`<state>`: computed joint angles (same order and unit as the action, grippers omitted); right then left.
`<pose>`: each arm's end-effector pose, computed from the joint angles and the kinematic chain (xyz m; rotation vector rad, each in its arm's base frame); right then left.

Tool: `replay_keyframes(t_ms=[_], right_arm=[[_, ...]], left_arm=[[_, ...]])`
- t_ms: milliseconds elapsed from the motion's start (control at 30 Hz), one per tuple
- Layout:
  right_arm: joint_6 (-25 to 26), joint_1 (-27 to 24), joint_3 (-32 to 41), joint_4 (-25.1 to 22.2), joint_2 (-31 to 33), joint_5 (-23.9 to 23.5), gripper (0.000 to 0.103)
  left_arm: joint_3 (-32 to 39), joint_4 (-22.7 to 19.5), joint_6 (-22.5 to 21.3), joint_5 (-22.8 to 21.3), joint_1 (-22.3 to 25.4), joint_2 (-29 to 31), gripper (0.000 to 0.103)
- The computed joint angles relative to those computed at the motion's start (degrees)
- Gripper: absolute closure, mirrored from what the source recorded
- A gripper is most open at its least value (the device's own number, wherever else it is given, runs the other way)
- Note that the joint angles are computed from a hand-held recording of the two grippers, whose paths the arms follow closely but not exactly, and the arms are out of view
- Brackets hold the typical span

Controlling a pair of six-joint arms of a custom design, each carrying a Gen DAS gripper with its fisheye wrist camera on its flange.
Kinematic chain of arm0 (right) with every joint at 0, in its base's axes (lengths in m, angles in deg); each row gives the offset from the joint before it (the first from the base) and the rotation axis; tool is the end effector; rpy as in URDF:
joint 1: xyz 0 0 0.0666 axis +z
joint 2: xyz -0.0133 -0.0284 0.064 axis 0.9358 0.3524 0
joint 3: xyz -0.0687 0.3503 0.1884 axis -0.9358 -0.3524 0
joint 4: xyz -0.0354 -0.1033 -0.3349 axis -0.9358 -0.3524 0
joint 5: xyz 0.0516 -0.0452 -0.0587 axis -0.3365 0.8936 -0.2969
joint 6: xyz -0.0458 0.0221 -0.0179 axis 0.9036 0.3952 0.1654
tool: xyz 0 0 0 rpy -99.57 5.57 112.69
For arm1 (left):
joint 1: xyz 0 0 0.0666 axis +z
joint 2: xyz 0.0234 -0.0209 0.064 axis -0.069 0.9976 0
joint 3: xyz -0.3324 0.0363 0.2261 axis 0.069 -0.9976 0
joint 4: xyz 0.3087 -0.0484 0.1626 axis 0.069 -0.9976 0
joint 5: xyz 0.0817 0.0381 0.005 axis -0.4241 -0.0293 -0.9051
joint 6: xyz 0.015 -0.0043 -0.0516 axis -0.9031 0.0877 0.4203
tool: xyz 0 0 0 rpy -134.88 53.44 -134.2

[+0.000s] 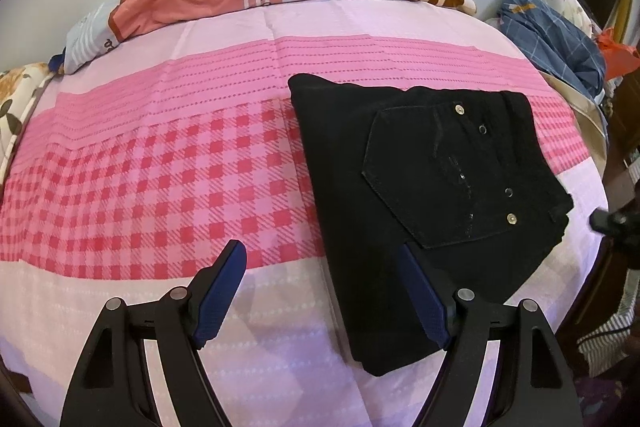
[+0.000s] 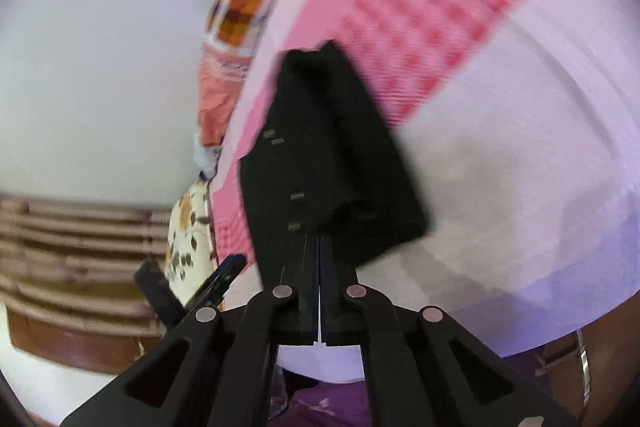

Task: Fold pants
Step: 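Pinch the folded edge of the black trouser stack with the right gripper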

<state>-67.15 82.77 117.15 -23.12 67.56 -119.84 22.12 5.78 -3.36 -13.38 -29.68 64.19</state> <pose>0.4240 0.1240 0.3016 0.5679 2.5269 1.3468 0.4240 -0.2015 0.3456 0.0964 2.6450 -0.1621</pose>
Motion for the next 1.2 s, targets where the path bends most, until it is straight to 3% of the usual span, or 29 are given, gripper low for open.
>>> replay_keyframes(t_ms=[100, 200, 267, 300, 333, 367, 567, 667, 733, 800, 833, 867, 933, 1033, 1200], right_arm=[[-5.61, -0.79, -2.72, 7.78, 1.08, -4.41, 0.099], [-9.77, -0.66, -3.19, 12.43, 2.38, -5.89, 0.097], [-9.81, -0.43, -1.86, 11.55, 3.65, -5.66, 0.092], [-9.49, -0.23, -0.70, 9.85, 4.58, -5.44, 0.080], [-10.08, 0.05, -0.26, 9.49, 5.11, -4.98, 0.077], [-11.65, 0.17, -0.38, 10.91, 5.62, -5.12, 0.076], [-11.77, 0.79, 0.22, 8.75, 5.41, -2.85, 0.076], [-14.30, 1.04, 0.25, 10.96, 6.20, -2.25, 0.074], [-17.22, 1.22, -0.67, 15.37, 6.32, -2.36, 0.062], [-15.63, 1.71, 0.31, 13.71, 6.33, -1.08, 0.067], [-12.58, 2.08, 1.60, 10.22, 6.39, 0.02, 0.086], [-10.30, 2.32, 2.34, 7.89, 6.52, 0.88, 0.086], [-10.77, 2.14, 1.38, 9.64, 5.92, 1.00, 0.089], [-5.14, 2.96, 2.90, 6.45, 3.36, 2.42, 0.090], [-1.24, 3.79, 4.12, 1.07, 1.01, 3.08, 0.091]], left_arm=[[0.34, -1.06, 0.04, -0.08, -0.17, 0.80, 0.024], [0.28, -1.34, -0.08, 0.12, -0.34, 0.80, 0.024], [0.24, -1.19, -0.23, -0.31, -0.42, 0.68, 0.024], [0.26, -1.11, -0.12, -0.29, -0.40, 0.67, 0.024], [0.36, -1.18, 0.03, 0.07, -0.29, 0.73, 0.024], [0.40, -1.17, 0.09, 0.27, -0.22, 0.78, 0.024], [0.62, -1.40, -0.52, 0.17, -0.07, 0.92, 0.024], [0.66, -1.13, -0.16, 1.16, 0.14, 1.16, 0.024], [0.81, -1.40, 0.01, 1.39, 0.27, 1.39, 0.024], [0.80, -1.40, 0.08, 1.66, 0.30, 1.45, 0.024], [0.70, -1.29, 0.02, 1.65, 0.28, 1.43, 0.024], [0.77, -1.38, -0.08, 1.40, 0.26, 1.46, 0.024], [0.67, -1.43, 0.11, 1.22, 0.26, 1.43, 0.024], [0.47, -1.66, 0.32, 1.04, 0.41, 0.87, 0.024], [-0.07, -1.88, -0.07, 0.08, 0.80, -0.36, 0.024]])
